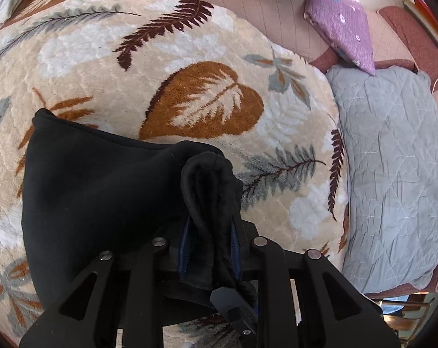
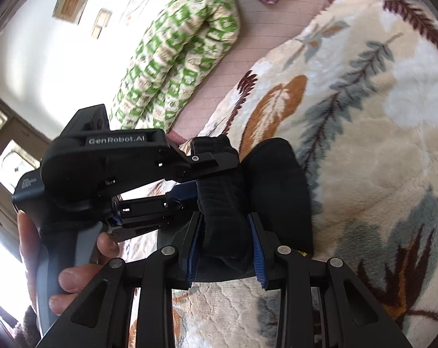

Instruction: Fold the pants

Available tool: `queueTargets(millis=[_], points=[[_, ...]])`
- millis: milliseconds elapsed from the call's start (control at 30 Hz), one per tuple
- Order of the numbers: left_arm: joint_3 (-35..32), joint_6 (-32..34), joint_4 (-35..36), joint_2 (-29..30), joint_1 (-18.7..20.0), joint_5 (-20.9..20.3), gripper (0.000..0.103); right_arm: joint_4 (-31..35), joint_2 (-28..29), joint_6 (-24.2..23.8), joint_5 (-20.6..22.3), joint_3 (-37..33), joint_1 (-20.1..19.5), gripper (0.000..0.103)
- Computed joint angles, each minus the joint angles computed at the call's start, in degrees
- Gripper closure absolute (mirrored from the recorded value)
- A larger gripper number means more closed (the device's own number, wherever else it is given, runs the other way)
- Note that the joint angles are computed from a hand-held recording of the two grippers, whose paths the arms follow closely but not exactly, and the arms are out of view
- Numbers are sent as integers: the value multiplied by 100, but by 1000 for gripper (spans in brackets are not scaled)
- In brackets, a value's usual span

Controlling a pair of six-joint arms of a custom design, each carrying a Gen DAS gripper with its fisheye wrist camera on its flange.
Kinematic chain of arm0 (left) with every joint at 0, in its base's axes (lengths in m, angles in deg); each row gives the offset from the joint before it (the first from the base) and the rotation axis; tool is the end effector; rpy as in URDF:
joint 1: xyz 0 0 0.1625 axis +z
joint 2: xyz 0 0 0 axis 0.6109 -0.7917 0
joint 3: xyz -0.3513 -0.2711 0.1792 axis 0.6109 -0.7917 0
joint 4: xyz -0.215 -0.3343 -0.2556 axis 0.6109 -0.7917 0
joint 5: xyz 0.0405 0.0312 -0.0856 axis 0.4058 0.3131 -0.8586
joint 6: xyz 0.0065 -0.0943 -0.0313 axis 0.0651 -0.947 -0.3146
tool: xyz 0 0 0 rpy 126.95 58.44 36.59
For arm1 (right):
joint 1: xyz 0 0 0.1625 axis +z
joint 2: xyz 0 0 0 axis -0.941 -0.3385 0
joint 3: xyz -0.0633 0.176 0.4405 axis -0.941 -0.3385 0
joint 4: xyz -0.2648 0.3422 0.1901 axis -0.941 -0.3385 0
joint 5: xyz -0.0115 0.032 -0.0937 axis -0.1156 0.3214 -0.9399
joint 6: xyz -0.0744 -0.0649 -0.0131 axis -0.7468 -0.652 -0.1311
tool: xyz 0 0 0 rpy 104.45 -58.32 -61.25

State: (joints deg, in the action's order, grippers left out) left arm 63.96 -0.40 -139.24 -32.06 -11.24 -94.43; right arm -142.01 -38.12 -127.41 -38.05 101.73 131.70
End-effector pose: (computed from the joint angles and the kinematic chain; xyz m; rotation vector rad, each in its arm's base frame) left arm -0.4011 -0.4094 0.0309 -0.5105 2.6465 -0.7125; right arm -0.0021 -0.3855 0.2689 -0.5618 2.7120 -0.6151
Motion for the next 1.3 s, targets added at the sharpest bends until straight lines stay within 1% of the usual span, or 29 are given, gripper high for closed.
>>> queueTargets(millis=[67, 133, 167, 267, 367, 433, 467, 500, 533, 567, 600, 633, 700, 733, 767, 800, 833, 900, 967, 1000, 1033, 1067, 1100, 1167, 1200, 1233, 1300], points=[[-134, 130, 181, 62, 30, -37, 77, 114, 102, 112, 126, -77, -135, 72], [-266, 243, 338, 113, 47, -82, 70, 320, 205, 252, 296, -161, -304, 72], [-304, 309, 359, 119, 50, -108, 69, 410, 245, 335, 380, -195, -390, 73], [-374, 453, 401, 89, 22, -124, 68, 811, 312, 531, 619, -310, -597, 72], [-249, 453, 175, -66, -48, -165, 68, 1133, 395, 935, 923, -420, -835, 72], [-93, 358, 5, -237, -158, -81, 68, 1336, 450, 1123, 1047, -494, -953, 72], [40, 248, -70, -382, -259, 16, 68, 1422, 426, 1160, 1051, -524, -983, 72], [174, 130, -117, -529, -363, 102, 68, 1411, 383, 1219, 1014, -536, -981, 70], [355, -39, -171, -706, -504, 216, 68, 1395, 305, 1272, 982, -545, -986, 62], [526, -285, -147, -873, -650, 324, 67, 1443, 242, 1274, 1005, -571, -1002, 59], [634, -520, -67, -980, -760, 391, 66, 1517, 170, 1250, 1056, -603, -1026, 59], [776, -877, 168, -1144, -932, 447, 66, 1602, 78, 1222, 1095, -649, -1052, 59], [992, -1369, 429, -1326, -1189, 488, 66, 1725, -71, 1141, 1160, -750, -1047, 57], [1079, -1634, 589, -1399, -1317, 494, 66, 1746, -142, 1091, 1130, -805, -1002, 53], [1152, -1992, 808, -1448, -1455, 508, 66, 1727, -200, 1061, 1030, -869, -904, 47], [1231, -2268, 908, -1483, -1558, 549, 66, 1691, -233, 1049, 857, -941, -766, 46], [1354, -2511, 862, -1521, -1654, 571, 66, 1636, -247, 1029, 676, -1006, -585, 45], [1563, -2685, 626, -1602, -1730, 538, 66, 1650, -185, 877, 282, -1163, -153, 45], [1630, -2745, 654, -1664, -1735, 492, 66, 1736, -19, 669, -198, -1322, 346, 44], [1642, -2750, 662, -1677, -1740, 492, 66, 1682, 73, 600, -481, -1354, 614, 44], [1680, -2763, 618, -1693, -1773, 506, 66, 1584, 124, 521, -678, -1332, 789, 44], [1729, -2740, 456, -1679, -1789, 516, 66, 1464, 198, 423, -930, -1308, 989, 44], [1795, -2700, 200, -1647, -1804, 541, 66, 1202, 220, 357, -1157, -1211, 1138, 44], [1884, -2650, -269, -1554, -1805, 572, 66, 876, 288, 195, -1460, -1063, 1296, 44], [1926, -2653, -510, -1494, -1814, 618, 66, 606, 343, 197, -1613, -986, 1396, 44], [1989, -2681, -861, -1398, -1815, 700, 66, 454, 394, 171, -1682, -943, 1448, 44], [2068, -2687, -1450, -1209, -1786, 835, 66, 450, 533, 153, -1803, -951, 1532, 46]])
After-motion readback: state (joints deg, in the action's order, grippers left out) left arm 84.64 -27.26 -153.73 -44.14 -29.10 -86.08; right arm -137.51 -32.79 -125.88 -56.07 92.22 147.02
